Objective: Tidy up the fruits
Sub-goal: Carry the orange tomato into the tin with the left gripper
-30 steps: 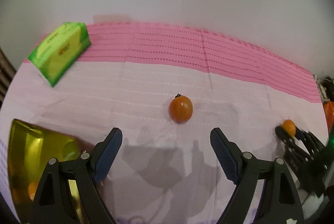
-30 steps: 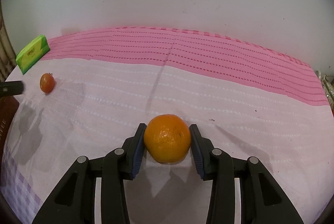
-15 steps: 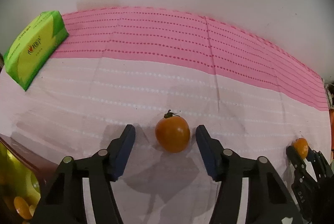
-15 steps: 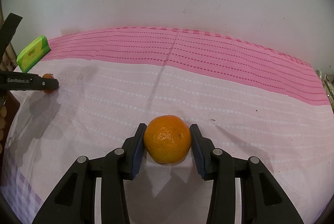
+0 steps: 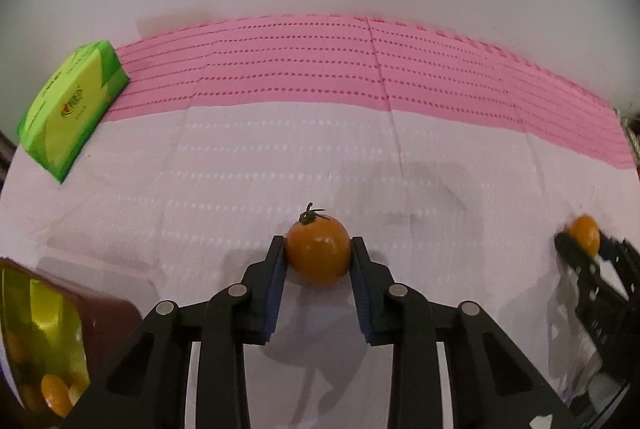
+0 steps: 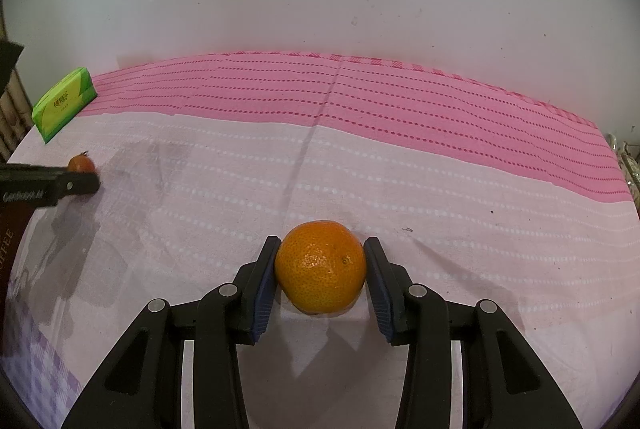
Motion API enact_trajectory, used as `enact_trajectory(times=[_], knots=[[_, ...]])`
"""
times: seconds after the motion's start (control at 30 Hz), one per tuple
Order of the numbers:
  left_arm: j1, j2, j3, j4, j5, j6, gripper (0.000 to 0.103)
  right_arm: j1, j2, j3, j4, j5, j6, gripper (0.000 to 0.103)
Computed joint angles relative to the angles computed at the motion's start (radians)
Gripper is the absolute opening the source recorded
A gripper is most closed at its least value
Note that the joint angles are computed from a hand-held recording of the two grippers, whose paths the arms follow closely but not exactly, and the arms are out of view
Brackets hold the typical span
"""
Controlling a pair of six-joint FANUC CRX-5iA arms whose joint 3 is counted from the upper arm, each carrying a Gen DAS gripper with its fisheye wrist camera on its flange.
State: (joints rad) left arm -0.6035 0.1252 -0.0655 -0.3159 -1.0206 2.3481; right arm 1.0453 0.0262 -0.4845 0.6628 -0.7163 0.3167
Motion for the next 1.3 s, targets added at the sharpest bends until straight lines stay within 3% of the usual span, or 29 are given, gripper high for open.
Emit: enact_trajectory(times=[0.73,0.93,1.3], knots=[[-0.121,-0.177,-0.11,-0.034,-0.055,0.093,0.027,0.005,-0.006,-0.004,-0.003,-0.005,0.006,0.048],[-0.156,-0.229,-0.11,-0.081,-0.124,0.14,0.027,0.005,-0.006,-0.003,-0.003,-0.005,0.007,0.048],[-0.168,-0.36,-0.17,-0.107,-0.18,0.213,0.027,0.005,-0.005,-0.003,-0.002,-0.006,0.007,0.048]])
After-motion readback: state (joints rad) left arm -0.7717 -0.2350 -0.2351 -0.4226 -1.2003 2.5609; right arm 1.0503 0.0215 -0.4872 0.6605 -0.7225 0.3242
